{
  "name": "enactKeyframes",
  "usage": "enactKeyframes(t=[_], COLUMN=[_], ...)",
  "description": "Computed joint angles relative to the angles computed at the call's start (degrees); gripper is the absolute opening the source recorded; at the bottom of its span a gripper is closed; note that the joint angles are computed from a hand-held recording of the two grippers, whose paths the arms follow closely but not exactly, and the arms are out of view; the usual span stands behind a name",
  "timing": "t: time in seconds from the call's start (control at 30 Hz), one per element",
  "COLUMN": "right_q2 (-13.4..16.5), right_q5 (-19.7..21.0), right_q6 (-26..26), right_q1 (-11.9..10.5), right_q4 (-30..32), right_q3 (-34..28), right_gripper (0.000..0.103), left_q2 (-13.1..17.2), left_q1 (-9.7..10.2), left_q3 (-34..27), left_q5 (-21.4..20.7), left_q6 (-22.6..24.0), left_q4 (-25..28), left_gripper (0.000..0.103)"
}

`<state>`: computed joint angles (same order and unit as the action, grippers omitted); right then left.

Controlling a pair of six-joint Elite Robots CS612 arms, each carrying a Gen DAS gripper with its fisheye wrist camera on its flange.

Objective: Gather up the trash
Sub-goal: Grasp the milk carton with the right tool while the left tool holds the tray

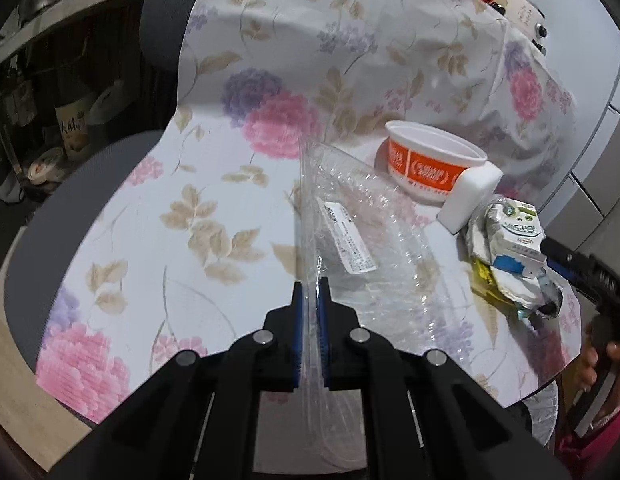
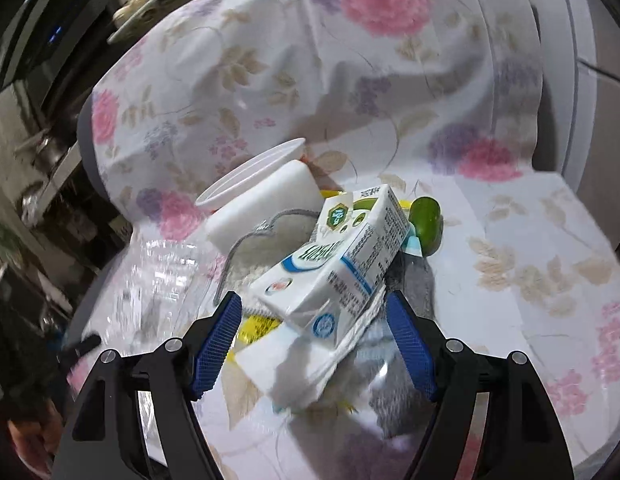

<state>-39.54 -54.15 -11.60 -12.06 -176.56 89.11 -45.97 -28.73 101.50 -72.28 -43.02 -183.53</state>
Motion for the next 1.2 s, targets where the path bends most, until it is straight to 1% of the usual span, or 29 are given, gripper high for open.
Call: enactKeyframes(t=[0.07, 0.17, 0.23, 0.27, 0.3, 0.33, 0.37, 0.4, 0.5, 0.53, 0.57, 0.6, 0.7, 0.73, 0.77, 0.8, 0.87, 0.9, 0.93, 0.97, 1.0, 1.03, 1.07, 1.13, 1.2], right_q2=[0.76, 1.71, 2.19, 2.39, 2.46, 2.43, 2.32, 2.22, 1.91, 1.77, 1.57, 1.57, 1.67, 1.67, 1.62, 1.53, 1.06, 0.82, 0.41, 0.08, -0.16, -0.24, -0.26, -0.05, -0.11], right_q5=[0.48, -1.22, -1.49, -2.07, -2.45, -2.82, -2.32, -1.72, -0.52, -0.86, -2.40, -3.00, -4.15, -3.90, -3.49, -2.45, -2.76, -3.09, -3.58, -3.04, -2.98, -3.54, -3.39, -0.61, 0.41], right_q6=[1.69, 2.93, 3.16, 3.33, 3.62, 3.98, 4.28, 4.62, 4.76, 4.37, 3.83, 3.95, 6.22, 7.59, 8.76, 9.76, 11.31, 10.43, 8.17, 5.60, 4.67, 5.31, 5.30, 6.21, 7.50], right_q1=[0.14, 0.73, 0.94, 1.16, 1.25, 1.37, 1.38, 1.36, 1.49, 1.67, 2.05, 2.22, 2.36, 2.22, 2.04, 1.76, 1.52, 1.63, 1.77, 1.83, 1.85, 1.83, 1.74, 1.03, 0.42], right_q4=[2.21, 3.60, 5.30, 6.38, 6.17, 5.10, 3.61, 2.08, -0.34, -0.25, 0.16, 0.44, 0.06, -0.60, -1.39, -2.25, -4.77, -4.89, -3.40, -0.32, 1.95, 2.15, 2.74, 3.85, 2.98], right_q3=[-1.67, -3.67, -4.84, -5.46, -5.59, -5.51, -5.22, -4.95, -4.61, -4.63, -4.70, -4.94, -5.30, -5.22, -5.05, -4.89, -4.22, -4.16, -4.14, -4.40, -4.48, -4.23, -4.11, -3.77, -2.79], right_gripper=[0.075, 0.076, 0.076, 0.076, 0.075, 0.073, 0.069, 0.067, 0.059, 0.057, 0.057, 0.056, 0.047, 0.042, 0.001, 0.000, 0.000, 0.000, 0.000, 0.002, 0.006, 0.012, 0.030, 0.054, 0.055], left_q2=[0.19, 0.37, 0.41, 0.47, 0.50, 0.51, 0.50, 0.51, 0.51, 0.49, 0.49, 0.49, 0.44, 0.37, 0.31, 0.19, -0.11, -0.26, -0.39, -0.52, -0.63, -0.66, -0.68, -0.65, -0.66], left_q1=[0.08, 0.15, 0.10, 0.10, 0.07, 0.06, -0.01, -0.02, -0.02, -0.04, -0.09, -0.14, -0.21, -0.28, -0.30, -0.35, -0.49, -0.60, -0.69, -0.75, -0.86, -0.93, -0.95, -1.15, -1.26], left_q3=[-0.08, -0.22, -0.26, -0.37, -0.39, -0.38, -0.36, -0.31, -0.24, -0.24, -0.25, -0.28, -0.26, -0.18, -0.08, 0.09, 0.33, 0.34, 0.34, 0.35, 0.39, 0.40, 0.43, 0.45, 0.46], left_q5=[-0.17, -0.37, -0.38, -0.50, -0.47, -0.46, -0.43, -0.45, -0.58, -0.52, -0.42, -0.41, -0.50, -0.42, -0.38, -0.11, 0.50, 0.86, 1.17, 1.31, 1.43, 1.52, 1.50, 1.39, 1.32], left_q6=[-0.17, -0.03, 0.03, 0.07, 0.10, 0.17, 0.17, 0.25, 0.21, 0.17, 0.15, 0.18, 0.02, -0.18, -0.29, -0.43, -0.39, -0.34, -0.35, -0.42, -0.52, -0.56, -0.57, -0.54, -0.49], left_q4=[-0.04, -0.30, -0.31, -0.25, -0.24, -0.33, -0.41, -0.61, -0.88, -0.86, -0.83, -0.90, -1.06, -1.18, -1.44, -1.90, -2.43, -2.31, -2.14, -1.93, -1.82, -1.77, -1.74, -1.50, -1.19], left_gripper=[0.005, 0.005, 0.005, 0.005, 0.005, 0.005, 0.005, 0.005, 0.005, 0.005, 0.005, 0.005, 0.005, 0.005, 0.005, 0.005, 0.005, 0.005, 0.005, 0.005, 0.005, 0.005, 0.005, 0.005, 0.005])
